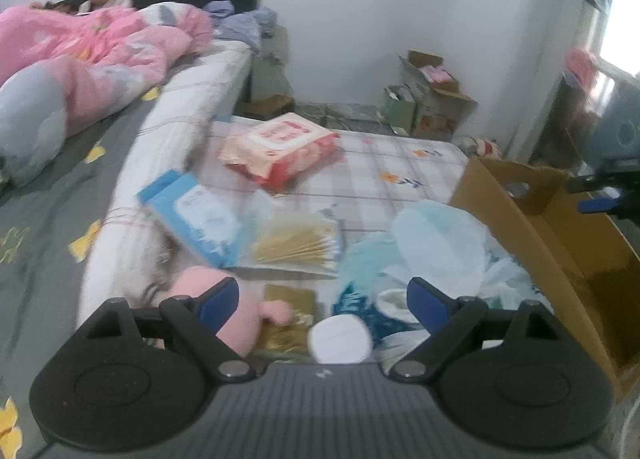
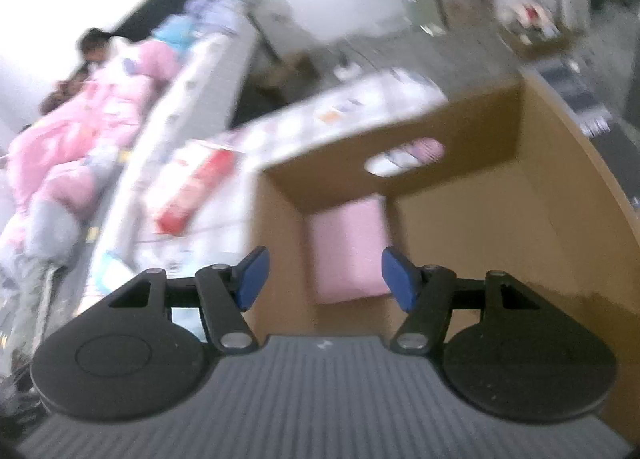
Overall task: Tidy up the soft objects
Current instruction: 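Move the left tool to the blue bandage box and grasp it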
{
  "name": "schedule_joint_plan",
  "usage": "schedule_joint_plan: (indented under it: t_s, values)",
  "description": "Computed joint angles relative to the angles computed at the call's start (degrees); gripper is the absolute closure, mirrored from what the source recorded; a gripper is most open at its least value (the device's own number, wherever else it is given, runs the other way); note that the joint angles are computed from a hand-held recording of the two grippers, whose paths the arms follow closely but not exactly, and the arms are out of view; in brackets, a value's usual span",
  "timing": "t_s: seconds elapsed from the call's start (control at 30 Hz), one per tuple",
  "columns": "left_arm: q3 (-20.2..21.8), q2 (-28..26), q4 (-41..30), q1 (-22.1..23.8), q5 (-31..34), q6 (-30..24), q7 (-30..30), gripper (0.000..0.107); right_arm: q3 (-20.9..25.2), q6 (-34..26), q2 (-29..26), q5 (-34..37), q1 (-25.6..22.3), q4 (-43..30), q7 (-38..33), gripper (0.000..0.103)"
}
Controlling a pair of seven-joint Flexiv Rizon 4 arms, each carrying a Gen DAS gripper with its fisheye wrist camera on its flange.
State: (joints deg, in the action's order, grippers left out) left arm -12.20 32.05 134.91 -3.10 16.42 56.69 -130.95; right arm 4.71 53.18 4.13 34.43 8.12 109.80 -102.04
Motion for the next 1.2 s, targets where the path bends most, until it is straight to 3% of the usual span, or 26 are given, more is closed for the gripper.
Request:
schedule_joint_plan:
  t_s: [0.2,0.4,0.6,0.7,0.77,0.9,1.2]
  values:
    - [2.1,5.8,4.2,0.6,-0.6,1.2,-0.9,0.015,0.5,-3.9,7.0,5.3,4.0,0.8,-5.1,0.041]
    - [-0.1,8.4,5.0,6.4,2.5,0.8,-2.3,0.015,2.1,-8.6,6.7,8.6,11.4,-2.8,-10.4,0.041]
    - [-0.2,4.2,4.0,11.7,5.0,3.7,-3.6,0.021,5.8,-13.8,-4.9,7.9,16.1,-14.3,-14.4,0.045]
    - [0.8,-0.2,3.3,12.9,5.2,5.5,-3.8,0.033,8.3,-14.5,-13.0,3.6,17.4,-20.6,-14.2,0.05]
    - [2.7,-3.6,3.0,12.4,4.4,7.2,-2.8,0.044,9.5,-15.1,-18.1,0.9,18.1,-24.5,-13.3,0.056]
    - [4.9,-9.4,1.9,11.8,3.4,9.3,-1.5,0.048,11.6,-17.7,-27.5,-1.6,18.3,-32.6,-10.8,0.059]
    - [9.1,-17.1,-0.7,9.6,1.2,8.8,-1.2,0.053,16.2,-20.5,-38.3,-3.5,16.4,-40.7,-8.7,0.058]
